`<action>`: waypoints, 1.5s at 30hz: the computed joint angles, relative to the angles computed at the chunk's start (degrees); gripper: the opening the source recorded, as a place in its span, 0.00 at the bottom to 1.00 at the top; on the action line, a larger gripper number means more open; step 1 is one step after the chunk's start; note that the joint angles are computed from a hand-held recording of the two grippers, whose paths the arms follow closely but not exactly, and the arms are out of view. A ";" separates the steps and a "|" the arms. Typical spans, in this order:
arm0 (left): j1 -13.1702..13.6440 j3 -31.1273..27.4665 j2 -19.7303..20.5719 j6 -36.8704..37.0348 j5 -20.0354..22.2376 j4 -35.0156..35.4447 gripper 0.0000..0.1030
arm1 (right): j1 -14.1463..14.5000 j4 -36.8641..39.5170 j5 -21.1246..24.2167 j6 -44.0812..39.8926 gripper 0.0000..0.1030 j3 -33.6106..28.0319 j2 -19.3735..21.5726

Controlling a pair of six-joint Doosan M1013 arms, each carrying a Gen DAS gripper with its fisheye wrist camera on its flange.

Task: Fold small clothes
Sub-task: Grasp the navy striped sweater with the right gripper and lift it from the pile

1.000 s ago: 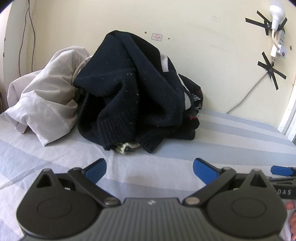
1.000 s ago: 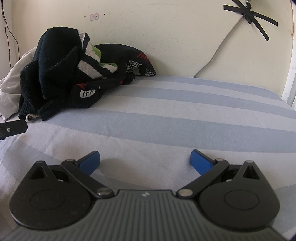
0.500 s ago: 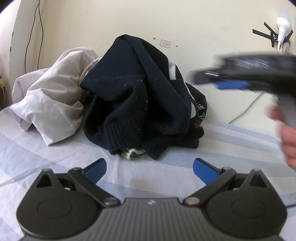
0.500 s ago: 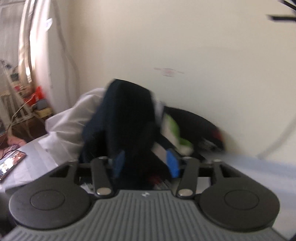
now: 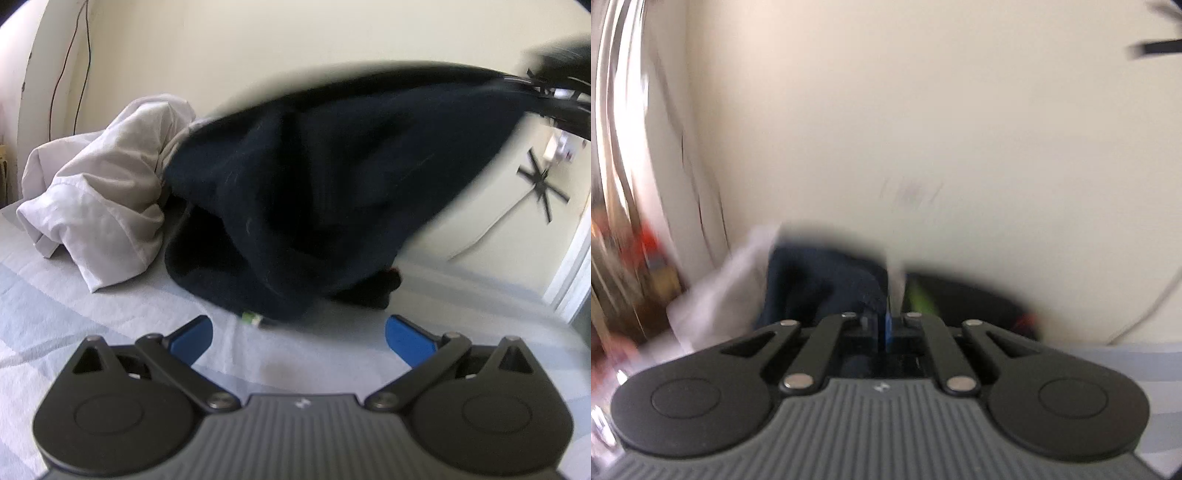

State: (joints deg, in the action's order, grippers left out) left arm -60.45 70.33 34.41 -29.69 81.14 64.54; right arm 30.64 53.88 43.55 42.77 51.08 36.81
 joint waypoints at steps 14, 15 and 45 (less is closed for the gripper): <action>-0.93 6.39 -5.31 -9.87 -2.80 2.83 1.00 | -22.58 32.38 10.62 -39.25 0.57 35.09 -21.54; -0.44 5.55 -5.07 -8.49 -3.54 1.93 1.00 | -23.28 35.48 9.44 -38.80 0.63 35.99 -21.56; -6.92 6.68 -7.88 -6.70 3.15 -1.13 0.99 | -14.59 14.93 37.44 -16.03 0.41 14.17 -2.72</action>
